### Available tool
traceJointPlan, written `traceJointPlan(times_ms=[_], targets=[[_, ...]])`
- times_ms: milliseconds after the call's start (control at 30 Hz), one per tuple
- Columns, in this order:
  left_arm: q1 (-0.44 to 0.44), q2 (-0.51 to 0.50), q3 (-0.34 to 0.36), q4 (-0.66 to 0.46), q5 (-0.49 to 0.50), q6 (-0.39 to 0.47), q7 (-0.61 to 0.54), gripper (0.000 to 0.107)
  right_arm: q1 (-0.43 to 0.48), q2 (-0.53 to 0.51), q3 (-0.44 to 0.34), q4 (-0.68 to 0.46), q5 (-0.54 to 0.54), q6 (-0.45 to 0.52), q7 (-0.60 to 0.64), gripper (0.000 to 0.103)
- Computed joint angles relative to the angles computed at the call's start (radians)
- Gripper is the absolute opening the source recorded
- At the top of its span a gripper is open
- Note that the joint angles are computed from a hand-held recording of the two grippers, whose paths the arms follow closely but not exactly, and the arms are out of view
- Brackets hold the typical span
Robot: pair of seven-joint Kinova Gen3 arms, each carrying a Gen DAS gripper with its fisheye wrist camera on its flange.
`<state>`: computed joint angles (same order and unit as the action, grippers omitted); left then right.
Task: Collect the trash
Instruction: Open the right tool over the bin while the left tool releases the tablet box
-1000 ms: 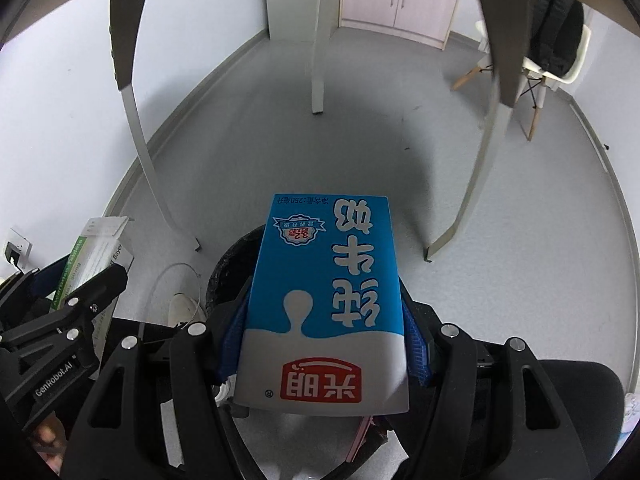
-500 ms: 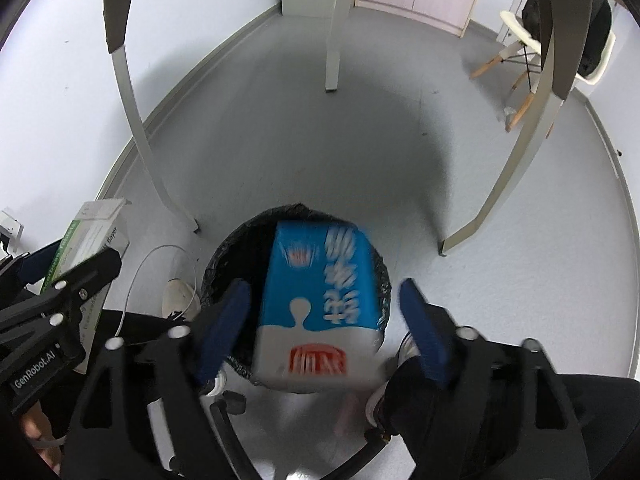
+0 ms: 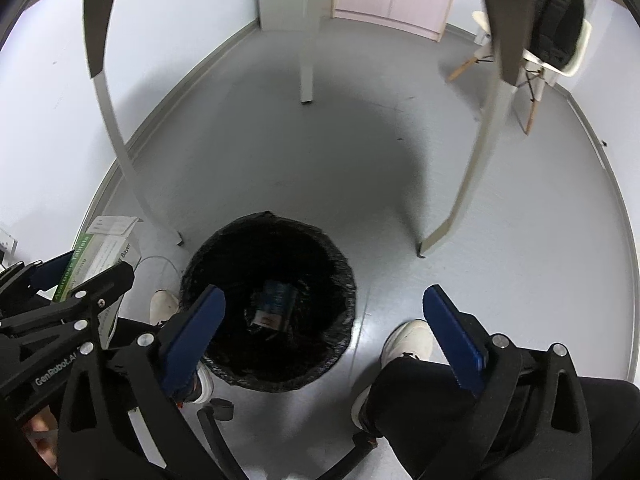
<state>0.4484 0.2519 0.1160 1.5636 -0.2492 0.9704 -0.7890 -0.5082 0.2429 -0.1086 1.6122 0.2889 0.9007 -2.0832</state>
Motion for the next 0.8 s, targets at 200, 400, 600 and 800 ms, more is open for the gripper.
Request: traceJointPlan(times_ms=[200, 400, 600, 800], targets=[[0.032, 0.054, 0.014, -0.061, 0.004, 0.012, -0.026, 0.062, 0.051, -0.040, 0.018, 0.049, -0.009, -0.013, -0.006, 0.095], [0.062, 0.100, 0.010, -0.117, 0.017, 0.024, -0.056, 0.063, 0.098, -0.066, 0.024, 0.087, -0.017, -0.022, -0.008, 0.095], [0.087, 0.121, -0.006, -0.143, 0.011, 0.032, -0.057, 0.065, 0.117, -0.064, 0.021, 0.089, -0.022, -0.023, -0.009, 0.095], [0.097, 0.123, -0.016, -0.140, 0.004, 0.028, -0.037, 0.078, 0.127, -0.063, 0.019, 0.088, -0.033, -0.030, 0.008, 0.095]])
